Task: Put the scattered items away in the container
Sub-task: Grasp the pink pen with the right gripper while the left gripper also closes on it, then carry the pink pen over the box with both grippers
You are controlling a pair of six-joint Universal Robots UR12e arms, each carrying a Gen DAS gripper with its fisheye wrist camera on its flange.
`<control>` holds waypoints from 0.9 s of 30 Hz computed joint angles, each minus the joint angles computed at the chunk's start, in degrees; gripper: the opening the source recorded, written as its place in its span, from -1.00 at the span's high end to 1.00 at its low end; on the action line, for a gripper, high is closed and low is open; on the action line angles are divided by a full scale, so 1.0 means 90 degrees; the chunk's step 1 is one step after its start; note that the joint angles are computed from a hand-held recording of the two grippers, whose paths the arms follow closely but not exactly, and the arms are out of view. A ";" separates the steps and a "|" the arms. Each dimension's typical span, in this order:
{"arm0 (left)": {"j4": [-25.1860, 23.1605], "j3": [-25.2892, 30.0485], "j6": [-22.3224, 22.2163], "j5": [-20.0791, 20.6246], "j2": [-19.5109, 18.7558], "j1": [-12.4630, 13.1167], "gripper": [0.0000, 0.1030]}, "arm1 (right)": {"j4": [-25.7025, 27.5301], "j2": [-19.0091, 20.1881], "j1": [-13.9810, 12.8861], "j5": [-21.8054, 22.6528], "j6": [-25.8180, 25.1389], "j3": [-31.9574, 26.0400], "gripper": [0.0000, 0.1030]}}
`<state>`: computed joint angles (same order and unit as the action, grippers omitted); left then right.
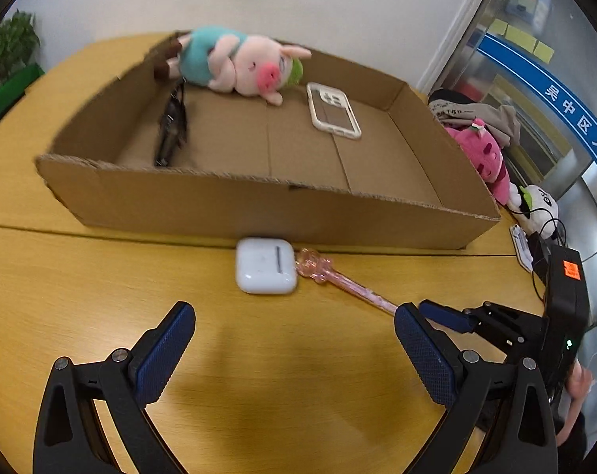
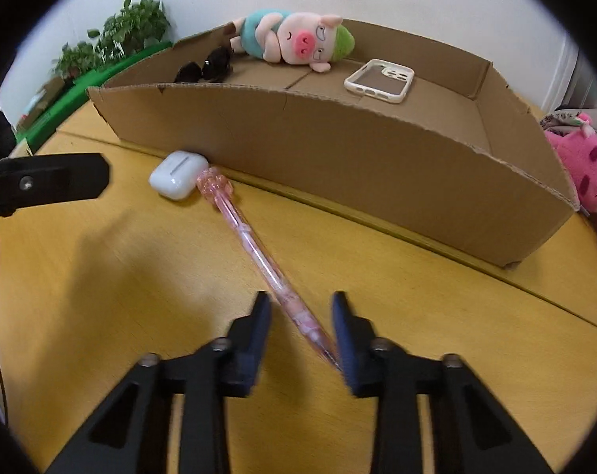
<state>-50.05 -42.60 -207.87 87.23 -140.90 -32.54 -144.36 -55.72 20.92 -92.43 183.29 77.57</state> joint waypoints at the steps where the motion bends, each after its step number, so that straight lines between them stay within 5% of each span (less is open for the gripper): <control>1: -0.0105 0.0115 -0.0021 -0.0116 -0.0074 -0.0001 -0.91 | 0.0043 -0.0022 -0.0002 0.0024 0.0014 0.0017 0.64; 5: -0.0557 0.0559 -0.0079 -0.0589 -0.0362 -0.0025 -0.76 | -0.0031 -0.0200 0.0032 0.0026 0.0253 0.0287 0.75; 11: -0.0866 0.1165 -0.0019 -0.0959 -0.0723 -0.0086 -0.53 | -0.0686 -0.0474 -0.0014 0.0769 0.0948 0.0870 0.82; 13: -0.0961 0.1357 0.0031 -0.1167 -0.0828 -0.0088 -0.35 | -0.0754 -0.0502 -0.0003 0.0894 0.1008 0.0926 0.82; 19: -0.1333 0.1613 0.0073 -0.1082 -0.0939 -0.0111 0.61 | -0.0953 -0.0546 0.0066 0.1084 0.1071 0.1018 0.81; 27: -0.0723 0.1062 -0.0084 -0.1007 -0.0550 -0.0080 0.72 | -0.1238 -0.0610 0.0129 0.1099 0.1043 0.1021 0.79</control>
<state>-56.56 -33.04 -208.63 78.17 -145.86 -33.26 -155.50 -61.21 22.08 -82.55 192.67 86.76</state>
